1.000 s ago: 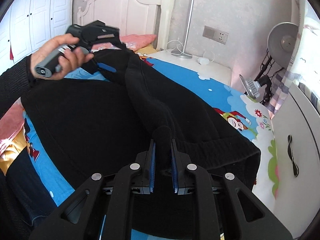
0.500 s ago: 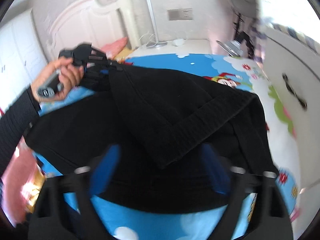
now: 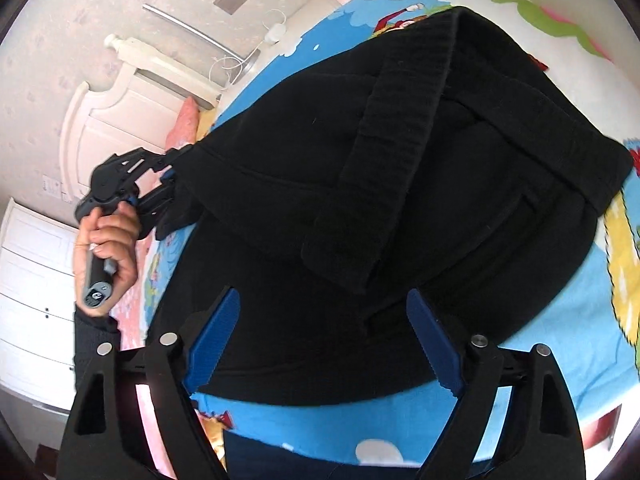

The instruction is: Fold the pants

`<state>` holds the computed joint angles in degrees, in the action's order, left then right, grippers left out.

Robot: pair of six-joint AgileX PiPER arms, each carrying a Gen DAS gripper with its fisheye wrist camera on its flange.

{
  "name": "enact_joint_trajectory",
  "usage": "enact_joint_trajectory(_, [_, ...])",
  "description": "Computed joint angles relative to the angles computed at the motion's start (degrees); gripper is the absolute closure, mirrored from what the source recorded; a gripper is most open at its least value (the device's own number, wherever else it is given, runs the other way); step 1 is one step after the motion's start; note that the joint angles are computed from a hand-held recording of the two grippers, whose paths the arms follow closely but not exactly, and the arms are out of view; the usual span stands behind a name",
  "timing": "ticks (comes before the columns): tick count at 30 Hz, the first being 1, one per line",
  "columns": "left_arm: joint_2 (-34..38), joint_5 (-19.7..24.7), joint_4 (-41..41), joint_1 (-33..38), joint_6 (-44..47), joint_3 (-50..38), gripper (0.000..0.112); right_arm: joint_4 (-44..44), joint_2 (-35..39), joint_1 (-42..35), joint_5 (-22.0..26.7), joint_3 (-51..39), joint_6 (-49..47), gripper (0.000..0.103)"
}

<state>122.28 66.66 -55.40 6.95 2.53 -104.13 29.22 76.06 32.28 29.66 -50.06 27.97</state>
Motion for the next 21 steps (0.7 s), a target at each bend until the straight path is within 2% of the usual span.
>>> enact_joint_trajectory(5, [0.0, 0.0, -0.3, 0.2, 0.6, 0.3, 0.103, 3.7, 1.3, -2.1, -1.7, 0.9, -1.7, 0.031])
enact_joint_trajectory(7, [0.0, -0.1, -0.3, 0.0, 0.7, 0.1, 0.103, 8.0, 2.5, -3.7, -1.8, 1.0, -5.2, 0.039])
enact_joint_trajectory(9, [-0.2, -0.1, -0.3, 0.0, 0.9, 0.1, 0.103, 8.3, 3.5, -4.6, -2.1, 0.5, -5.3, 0.064])
enact_joint_trajectory(10, [-0.5, -0.2, -0.1, 0.0, 1.1, 0.2, 0.103, 5.7, 3.2, -4.4, -2.7, 0.2, -3.1, 0.070])
enact_joint_trajectory(11, [-0.8, -0.3, 0.1, -0.2, 1.1, 0.3, 0.103, 5.2, 3.0, -4.4, -3.2, 0.1, -3.3, 0.081])
enact_joint_trajectory(12, [-0.9, -0.1, 0.2, -0.1, 1.2, 0.3, 0.103, 5.7, 2.8, -4.7, -3.4, -0.2, -4.6, 0.088])
enact_joint_trajectory(15, [-1.9, 0.4, 0.7, 0.2, 1.6, 0.6, 0.103, 4.5, 1.0, -6.5, -3.5, -0.4, -6.1, 0.094])
enact_joint_trajectory(21, [-7.6, 0.8, 2.2, 1.2, 2.6, 4.0, 0.103, 1.9, -0.9, -11.0, 0.0, -4.7, -8.0, 0.094])
